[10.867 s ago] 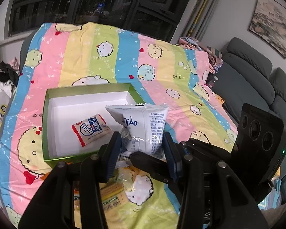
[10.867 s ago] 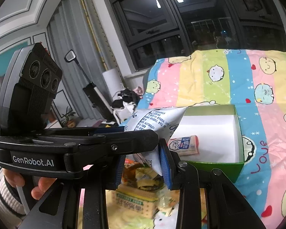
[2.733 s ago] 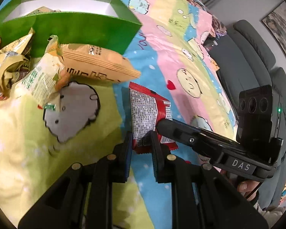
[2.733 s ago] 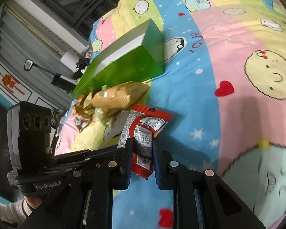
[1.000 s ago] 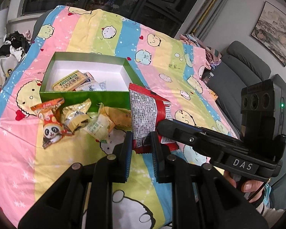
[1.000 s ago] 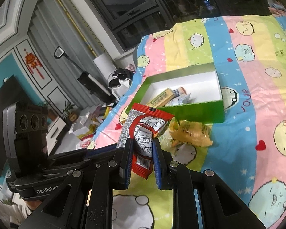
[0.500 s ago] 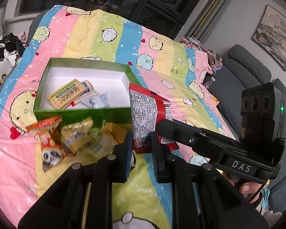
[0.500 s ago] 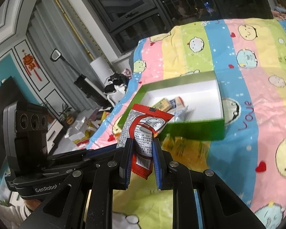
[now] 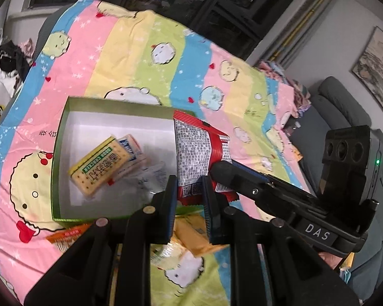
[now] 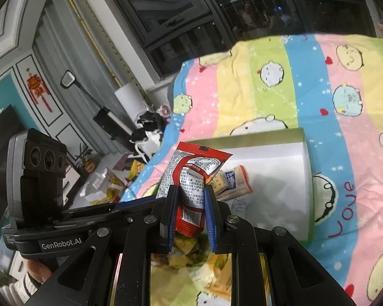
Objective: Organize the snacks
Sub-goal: 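Carry the red packet over the green box and open the left gripper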
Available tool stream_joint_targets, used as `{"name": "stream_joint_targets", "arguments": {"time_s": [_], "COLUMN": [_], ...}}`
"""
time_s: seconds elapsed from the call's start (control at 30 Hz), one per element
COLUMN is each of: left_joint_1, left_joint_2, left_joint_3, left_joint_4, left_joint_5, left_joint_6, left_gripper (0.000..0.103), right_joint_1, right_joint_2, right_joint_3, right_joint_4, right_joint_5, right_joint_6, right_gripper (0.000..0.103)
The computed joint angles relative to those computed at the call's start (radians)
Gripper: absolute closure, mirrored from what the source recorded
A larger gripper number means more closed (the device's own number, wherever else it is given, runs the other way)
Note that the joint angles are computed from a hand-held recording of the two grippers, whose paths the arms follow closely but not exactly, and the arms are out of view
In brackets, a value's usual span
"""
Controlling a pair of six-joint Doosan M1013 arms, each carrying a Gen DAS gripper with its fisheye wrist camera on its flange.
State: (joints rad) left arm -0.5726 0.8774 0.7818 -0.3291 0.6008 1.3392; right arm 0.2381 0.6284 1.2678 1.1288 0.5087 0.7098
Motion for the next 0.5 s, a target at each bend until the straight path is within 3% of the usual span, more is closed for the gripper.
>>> {"name": "stream_joint_targets", "arguments": {"time_s": [0.2,0.5], "left_joint_1": [0.018,0.029], "left_joint_2": [0.067,0.121], "left_joint_3": [-0.086,-0.161], "left_joint_4": [-0.006,0.009], "left_joint_5": [0.099,0.193], "left_joint_6": [-0.06,-0.128], "left_gripper": [0.085,0.082], "right_joint_1": [-0.005,0.006], "right_joint_2": [0.081,0.134], "right_joint_3": [-0.107,-0.182], "right_joint_4": [-0.157,-0.341], "right_joint_5": [0.088,0.133], "right_joint_6": [0.204,0.391], "right_gripper": [0.081,0.081]}}
